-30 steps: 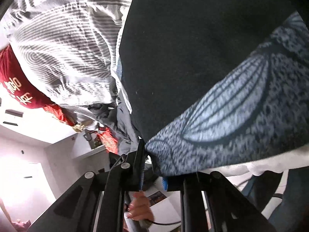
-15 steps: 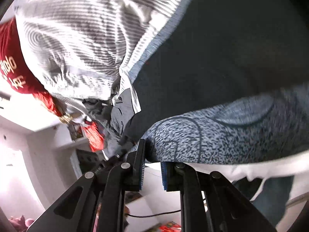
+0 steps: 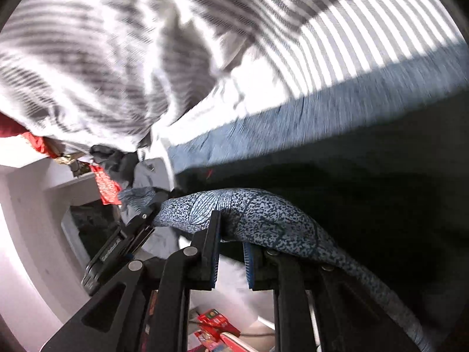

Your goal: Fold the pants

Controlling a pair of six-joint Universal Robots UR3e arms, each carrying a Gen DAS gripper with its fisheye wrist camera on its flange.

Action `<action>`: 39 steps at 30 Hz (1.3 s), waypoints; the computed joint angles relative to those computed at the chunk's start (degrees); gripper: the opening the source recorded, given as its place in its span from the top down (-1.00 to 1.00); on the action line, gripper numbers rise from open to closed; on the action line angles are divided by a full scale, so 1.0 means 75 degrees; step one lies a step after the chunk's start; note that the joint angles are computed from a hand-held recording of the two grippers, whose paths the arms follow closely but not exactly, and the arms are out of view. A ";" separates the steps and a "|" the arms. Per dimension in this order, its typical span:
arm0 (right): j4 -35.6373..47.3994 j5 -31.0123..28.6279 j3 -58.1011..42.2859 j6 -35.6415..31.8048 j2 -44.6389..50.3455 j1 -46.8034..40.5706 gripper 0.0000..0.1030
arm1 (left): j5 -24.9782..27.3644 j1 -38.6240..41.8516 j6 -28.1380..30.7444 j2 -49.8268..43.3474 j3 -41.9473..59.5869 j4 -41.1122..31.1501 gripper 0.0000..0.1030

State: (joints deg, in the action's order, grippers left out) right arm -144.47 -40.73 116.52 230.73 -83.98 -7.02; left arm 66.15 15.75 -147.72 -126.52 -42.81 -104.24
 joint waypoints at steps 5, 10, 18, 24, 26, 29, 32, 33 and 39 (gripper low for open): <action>0.0119 0.0043 -0.0683 -0.0760 0.1590 -0.0110 0.69 | 0.0567 -0.0537 -0.0839 -0.0864 0.0569 0.0507 0.53; 0.0105 0.0334 -0.0894 -0.0979 0.1934 -0.0216 0.37 | 0.0781 -0.0637 -0.0707 -0.0551 0.0617 0.0479 0.53; 0.1212 -0.0245 -0.1522 -0.1318 0.0564 -0.0503 -0.57 | 0.1269 -0.0685 -0.0336 0.0660 -0.0691 0.2243 -0.73; 0.1291 0.0612 -0.0826 -0.1523 -0.0301 -0.0095 -0.57 | 0.2271 -0.1093 0.0025 0.1299 -0.2839 0.3527 -0.73; 0.1301 0.0586 -0.0632 -0.1645 -0.0054 0.0327 -0.57 | 0.2710 -0.1255 -0.0109 0.1286 -0.3524 0.4057 -0.73; 0.2545 -0.0964 -0.0914 -0.2311 0.0135 0.0621 -0.38 | 0.3115 -0.1352 -0.0086 0.1470 -0.4568 0.5241 -0.83; 0.2197 -0.1291 0.0008 -0.2089 -0.0587 0.0021 0.28 | 0.3159 -0.1362 -0.0044 0.1502 -0.4642 0.5354 -0.83; 0.2093 -0.1322 0.0238 -0.1978 -0.0892 -0.0138 0.27 | 0.3137 -0.1342 -0.0032 0.1496 -0.4629 0.5334 -0.83; 0.3851 -0.2924 -0.0218 -0.1780 -0.3130 0.0087 -0.58 | 0.3324 -0.1534 -0.0004 0.1771 -0.4810 0.5192 -0.83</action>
